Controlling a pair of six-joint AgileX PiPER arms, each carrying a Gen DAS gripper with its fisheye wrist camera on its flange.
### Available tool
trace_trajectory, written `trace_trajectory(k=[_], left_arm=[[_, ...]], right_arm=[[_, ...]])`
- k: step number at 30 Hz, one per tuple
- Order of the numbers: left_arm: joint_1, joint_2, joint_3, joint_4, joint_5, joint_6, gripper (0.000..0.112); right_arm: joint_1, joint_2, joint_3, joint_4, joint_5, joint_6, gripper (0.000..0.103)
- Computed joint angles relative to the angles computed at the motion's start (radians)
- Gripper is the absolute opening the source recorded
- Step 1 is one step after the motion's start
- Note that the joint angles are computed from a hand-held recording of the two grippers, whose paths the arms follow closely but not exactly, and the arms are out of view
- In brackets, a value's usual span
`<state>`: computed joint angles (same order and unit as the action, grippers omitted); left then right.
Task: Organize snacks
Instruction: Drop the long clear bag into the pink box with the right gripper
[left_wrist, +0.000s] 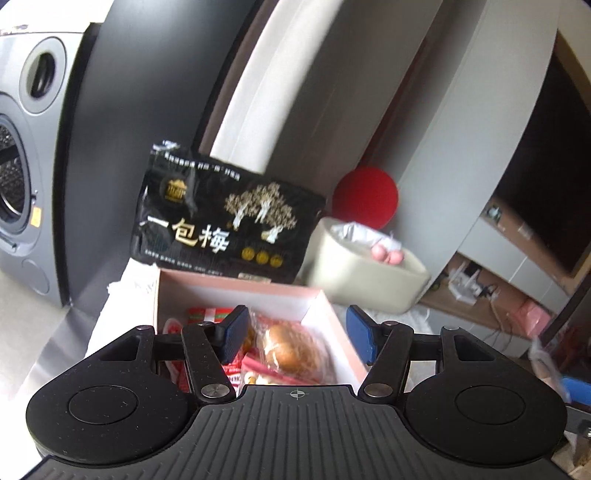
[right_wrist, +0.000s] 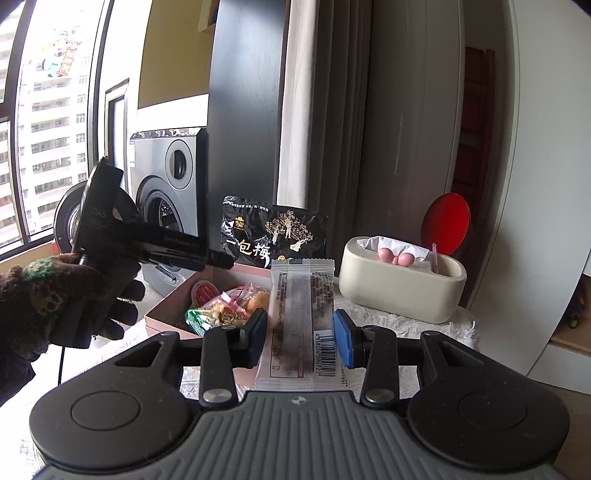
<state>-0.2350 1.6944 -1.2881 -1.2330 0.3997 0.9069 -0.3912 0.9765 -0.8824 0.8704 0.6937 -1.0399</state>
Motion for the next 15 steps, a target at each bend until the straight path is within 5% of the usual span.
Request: trace_trajectory(k=[6,10,15], left_arm=[[-0.034,-0.167,0.208,0.019,-0.107,0.037,0.063],[-0.048,-0.283,0.383,-0.138,-0.133,0.219,0.063],[-0.06,-0.394,0.538,-0.328,-0.206,0.381,0.063]], right_arm=[[0.207,0.268,-0.312,-0.168,-0.018,0.29,0.039],[0.337,0.508,-0.576,-0.313,-0.016,0.55,0.039],[0.4,0.633,-0.649,-0.403,-0.039,0.717,0.057]])
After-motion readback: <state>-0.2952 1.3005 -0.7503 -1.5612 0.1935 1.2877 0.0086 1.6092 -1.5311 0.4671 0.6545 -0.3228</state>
